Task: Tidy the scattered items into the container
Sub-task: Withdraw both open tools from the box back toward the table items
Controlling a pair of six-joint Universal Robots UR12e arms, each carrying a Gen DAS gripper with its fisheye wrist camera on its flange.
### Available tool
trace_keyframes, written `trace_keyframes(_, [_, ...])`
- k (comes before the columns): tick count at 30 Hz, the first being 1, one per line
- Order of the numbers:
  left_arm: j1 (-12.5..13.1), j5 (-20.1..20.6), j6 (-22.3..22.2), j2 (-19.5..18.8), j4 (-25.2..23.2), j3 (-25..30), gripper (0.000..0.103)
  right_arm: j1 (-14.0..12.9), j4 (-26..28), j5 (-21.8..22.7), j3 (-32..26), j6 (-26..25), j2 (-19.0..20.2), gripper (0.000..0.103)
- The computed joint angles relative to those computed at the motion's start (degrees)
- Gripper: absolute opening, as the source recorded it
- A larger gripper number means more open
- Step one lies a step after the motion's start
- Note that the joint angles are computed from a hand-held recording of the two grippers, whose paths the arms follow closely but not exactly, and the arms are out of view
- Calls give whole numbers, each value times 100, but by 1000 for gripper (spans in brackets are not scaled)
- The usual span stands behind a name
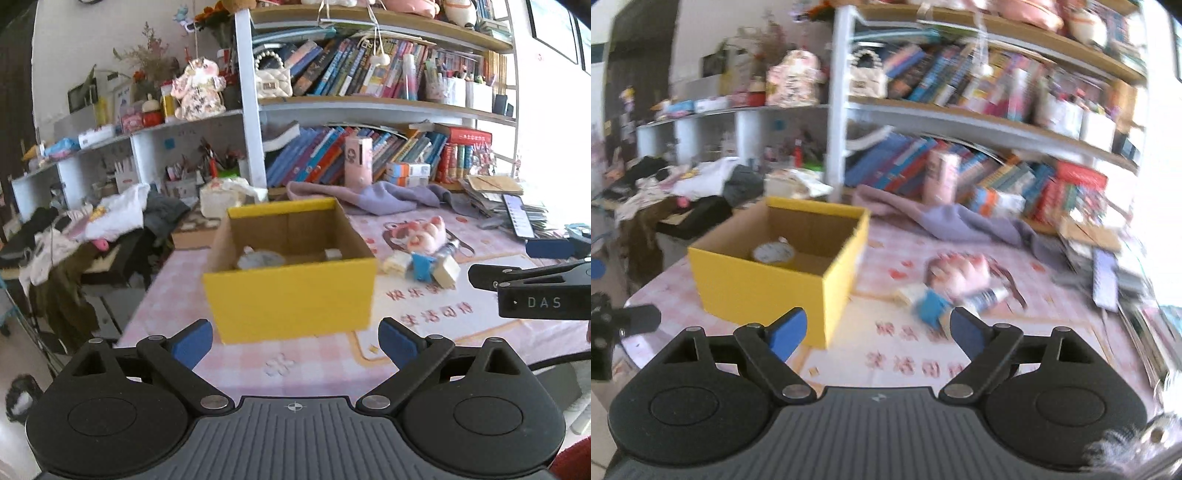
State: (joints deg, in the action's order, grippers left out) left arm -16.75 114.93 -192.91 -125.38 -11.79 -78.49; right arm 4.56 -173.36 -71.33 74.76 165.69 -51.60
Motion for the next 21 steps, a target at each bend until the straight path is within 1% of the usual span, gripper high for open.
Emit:
trace_keyframes(2, [-53, -42, -37, -25, 11, -15, 98, -15, -165, -150, 207, 42, -77, 87])
trace_keyframes(5, [-125, -89, 56, -73, 34, -8, 98, -54, -388, -376, 463, 33, -167, 90])
trace_keyframes(8, [-176, -158, 146, -132, 42, 53, 98, -104, -475, -583, 599, 165, -217, 93])
trace_keyframes(14, [-246, -343, 174, -293, 5, 279, 98, -200, -552, -896, 671, 303, -235, 97])
trace_keyframes(21, [-313, -632, 303, -601, -205, 786, 98, -361, -485, -999, 588, 379, -170, 101])
